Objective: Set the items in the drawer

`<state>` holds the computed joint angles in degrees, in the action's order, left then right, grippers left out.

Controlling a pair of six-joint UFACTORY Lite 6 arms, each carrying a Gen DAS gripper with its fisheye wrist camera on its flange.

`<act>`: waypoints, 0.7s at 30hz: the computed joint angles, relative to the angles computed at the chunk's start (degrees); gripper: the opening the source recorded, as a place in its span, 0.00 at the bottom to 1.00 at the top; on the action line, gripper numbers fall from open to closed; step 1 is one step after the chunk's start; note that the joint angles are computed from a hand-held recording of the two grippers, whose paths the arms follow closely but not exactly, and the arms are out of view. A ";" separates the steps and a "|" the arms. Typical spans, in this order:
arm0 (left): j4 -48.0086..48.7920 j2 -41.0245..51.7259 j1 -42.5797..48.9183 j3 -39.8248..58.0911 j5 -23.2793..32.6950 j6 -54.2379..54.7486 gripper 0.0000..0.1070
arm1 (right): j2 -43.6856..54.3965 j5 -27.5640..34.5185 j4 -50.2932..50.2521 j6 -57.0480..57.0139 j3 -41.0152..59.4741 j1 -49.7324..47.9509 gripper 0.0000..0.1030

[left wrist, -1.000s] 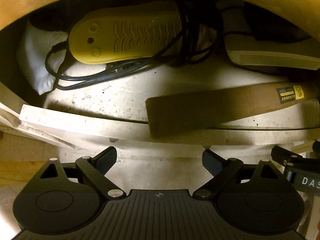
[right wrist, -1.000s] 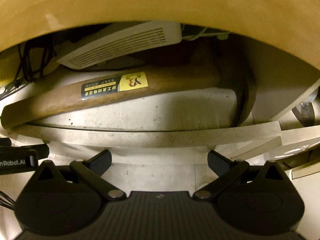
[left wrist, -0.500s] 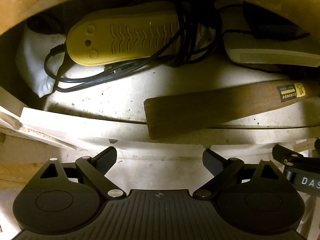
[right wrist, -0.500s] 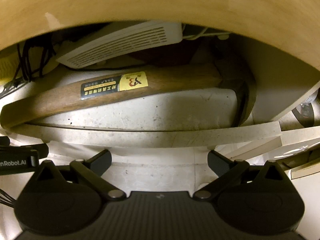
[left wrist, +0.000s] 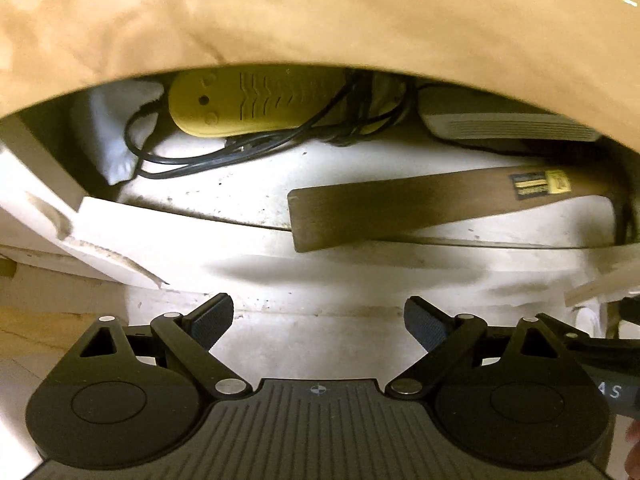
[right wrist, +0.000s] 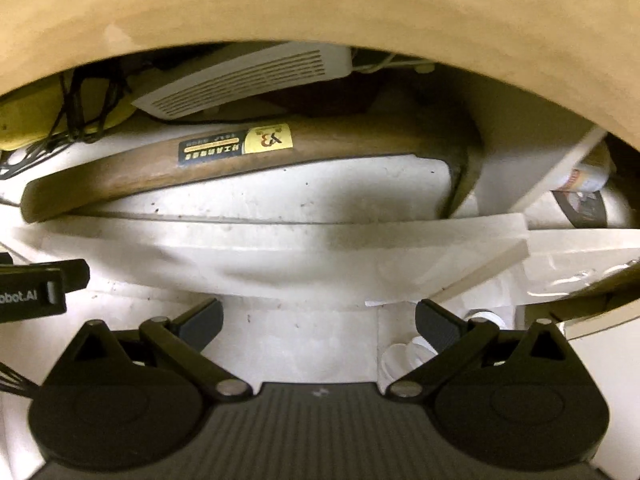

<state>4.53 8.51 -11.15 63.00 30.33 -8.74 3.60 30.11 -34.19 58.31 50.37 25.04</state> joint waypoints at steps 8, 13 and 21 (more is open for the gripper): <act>0.89 -14.71 -3.15 -11.20 -1.39 -2.07 0.88 | -13.69 7.67 2.30 -0.46 -5.80 5.54 1.00; -0.05 -24.06 -3.58 -14.78 2.42 -1.28 0.88 | -22.06 13.64 3.57 -1.17 -8.06 9.45 1.00; -2.31 -36.88 -2.29 -18.42 8.38 1.67 0.88 | -23.49 17.98 0.92 4.08 -6.62 15.55 1.00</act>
